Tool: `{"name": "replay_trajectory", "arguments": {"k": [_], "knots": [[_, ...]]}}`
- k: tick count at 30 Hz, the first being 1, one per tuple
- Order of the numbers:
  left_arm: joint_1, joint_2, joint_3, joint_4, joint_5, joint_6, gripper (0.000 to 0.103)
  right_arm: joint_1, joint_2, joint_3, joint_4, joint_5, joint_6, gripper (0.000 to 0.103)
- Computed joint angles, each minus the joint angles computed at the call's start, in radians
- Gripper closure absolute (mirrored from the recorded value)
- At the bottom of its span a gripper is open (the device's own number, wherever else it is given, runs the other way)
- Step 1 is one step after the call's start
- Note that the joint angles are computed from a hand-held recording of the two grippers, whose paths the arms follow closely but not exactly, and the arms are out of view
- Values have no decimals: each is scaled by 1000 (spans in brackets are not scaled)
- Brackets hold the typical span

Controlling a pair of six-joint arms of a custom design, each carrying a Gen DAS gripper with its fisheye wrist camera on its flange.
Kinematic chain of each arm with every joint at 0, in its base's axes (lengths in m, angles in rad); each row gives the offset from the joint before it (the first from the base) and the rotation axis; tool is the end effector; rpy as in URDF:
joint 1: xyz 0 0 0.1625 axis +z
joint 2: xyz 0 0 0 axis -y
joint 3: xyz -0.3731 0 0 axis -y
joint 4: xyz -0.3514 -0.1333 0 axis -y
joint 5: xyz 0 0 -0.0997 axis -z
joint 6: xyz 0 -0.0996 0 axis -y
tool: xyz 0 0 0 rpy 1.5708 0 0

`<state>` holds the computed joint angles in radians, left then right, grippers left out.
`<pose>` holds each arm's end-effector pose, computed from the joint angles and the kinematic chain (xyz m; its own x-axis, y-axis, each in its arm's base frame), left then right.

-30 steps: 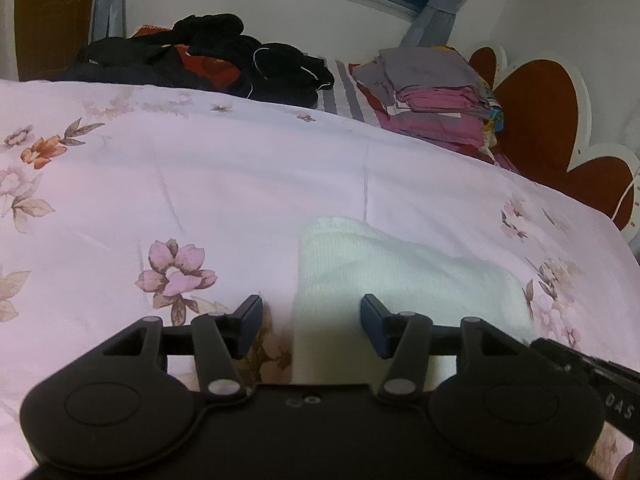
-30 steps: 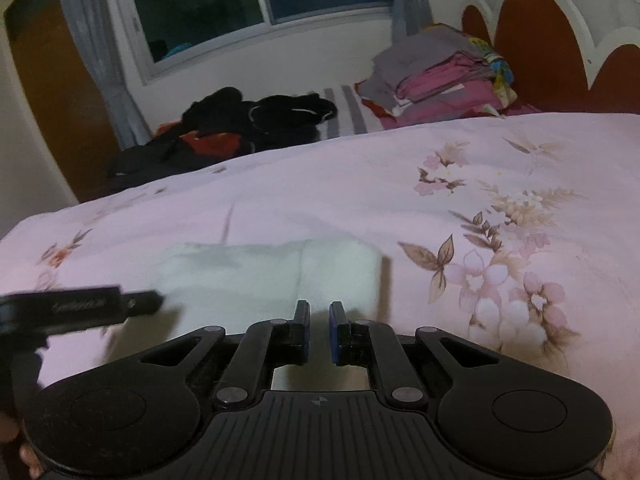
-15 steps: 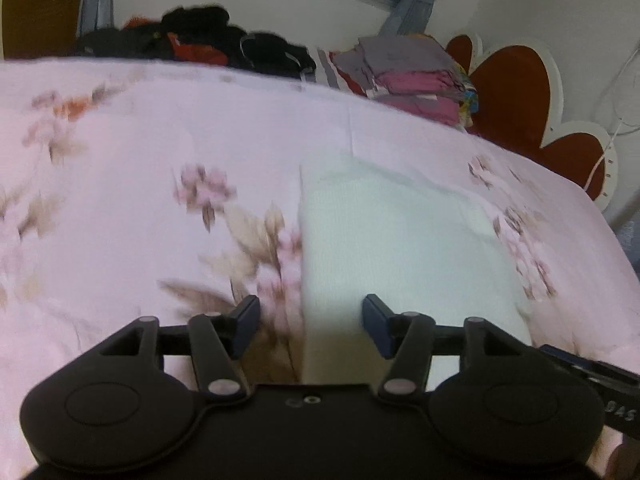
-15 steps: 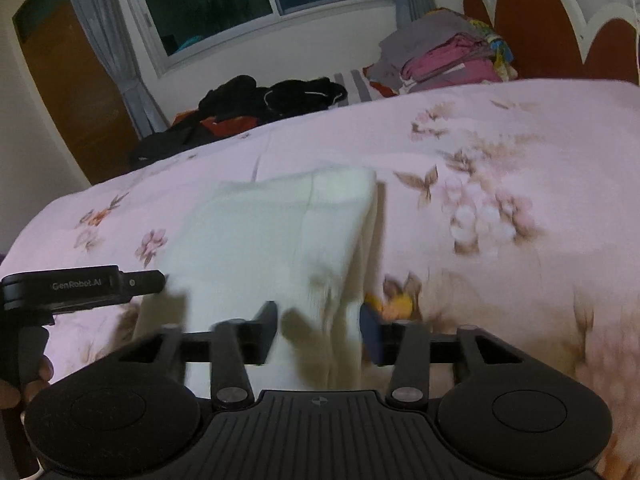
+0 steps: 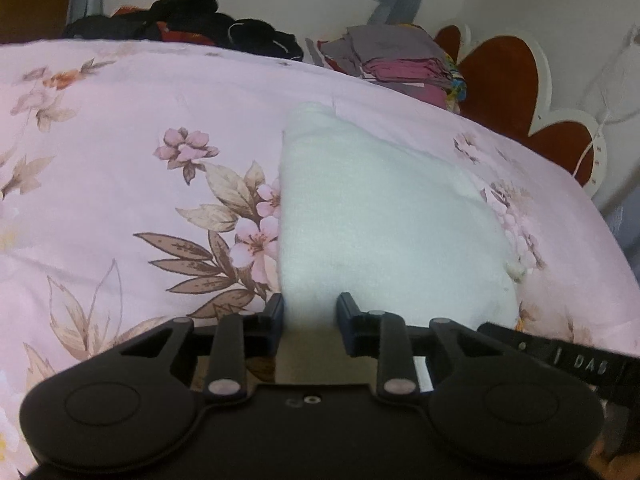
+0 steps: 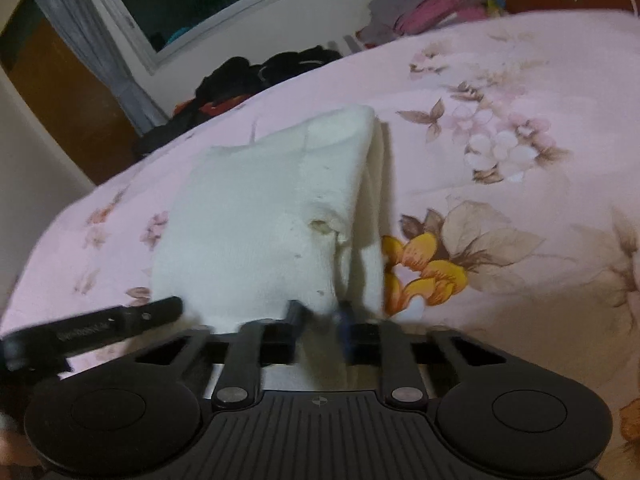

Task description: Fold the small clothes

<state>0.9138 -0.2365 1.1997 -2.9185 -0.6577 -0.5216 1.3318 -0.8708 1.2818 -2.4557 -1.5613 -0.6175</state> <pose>-0.2465 -0.6669 -0.0576 -0.8590 -0.2458 -0.4492 0.1593 0.7053 -0.6908 -0.0345 -0.7086 0.2643 -0.9149 -0.3110 0.2573 -0.3914 0.8395 -0.3770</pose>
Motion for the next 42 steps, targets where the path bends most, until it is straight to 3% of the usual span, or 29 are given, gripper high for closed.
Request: {"name": "replay_trajectory", "arguments": {"k": [4, 5, 6, 8, 14, 15, 17, 18, 21, 23, 25, 28, 30, 31, 33, 35, 38, 42], "knots": [[-10, -7, 10, 4, -19, 6, 76, 1, -42, 47, -59, 10, -34, 95], [-15, -6, 11, 1, -26, 19, 76, 3, -56, 67, -88, 0, -57, 96], [-19, -1, 8, 3, -25, 27, 75, 4, -61, 81, -110, -26, -80, 103], [-22, 19, -10, 22, -9, 35, 73, -6, -47, 68, -82, -75, -78, 102], [-30, 8, 4, 47, 1, 42, 68, -3, -89, 115, -130, -31, -77, 101], [-31, 8, 6, 49, 1, 34, 68, -3, -100, 126, -130, -17, -74, 99], [-33, 8, 12, 47, 2, 3, 68, -1, -115, 142, -119, -30, -69, 84], [-36, 9, 14, 43, 4, -1, 68, -4, -125, 154, -109, -34, -61, 66], [-44, 17, 21, 33, 19, 2, 68, -9, -158, 203, -102, -39, -88, 63], [-47, 17, 24, 32, 20, -14, 68, -7, -166, 235, -130, -65, -120, 64], [-48, 17, 25, 35, 18, -27, 68, -9, -166, 245, -127, -82, -138, 86], [-53, 20, 22, 44, 18, -20, 68, -8, -170, 260, -145, -95, -185, 98], [-54, 19, 26, 38, 9, -18, 68, -14, -181, 282, -212, -89, -210, 99], [-56, 23, 24, 37, 13, -12, 67, -15, -170, 272, -220, -122, -210, 99], [-59, 30, 16, 46, 24, 16, 67, -28, -161, 242, -167, -122, -175, 99], [-56, 14, 23, 65, 12, 2, 65, -18, -161, 227, -138, -132, -194, 99], [-55, -20, 51, 59, 1, -35, 55, -15, -169, 216, -139, -96, -168, 98], [-60, -35, 47, 22, 46, -21, 41, 3, -146, 172, -174, -26, -138, 98]]}}
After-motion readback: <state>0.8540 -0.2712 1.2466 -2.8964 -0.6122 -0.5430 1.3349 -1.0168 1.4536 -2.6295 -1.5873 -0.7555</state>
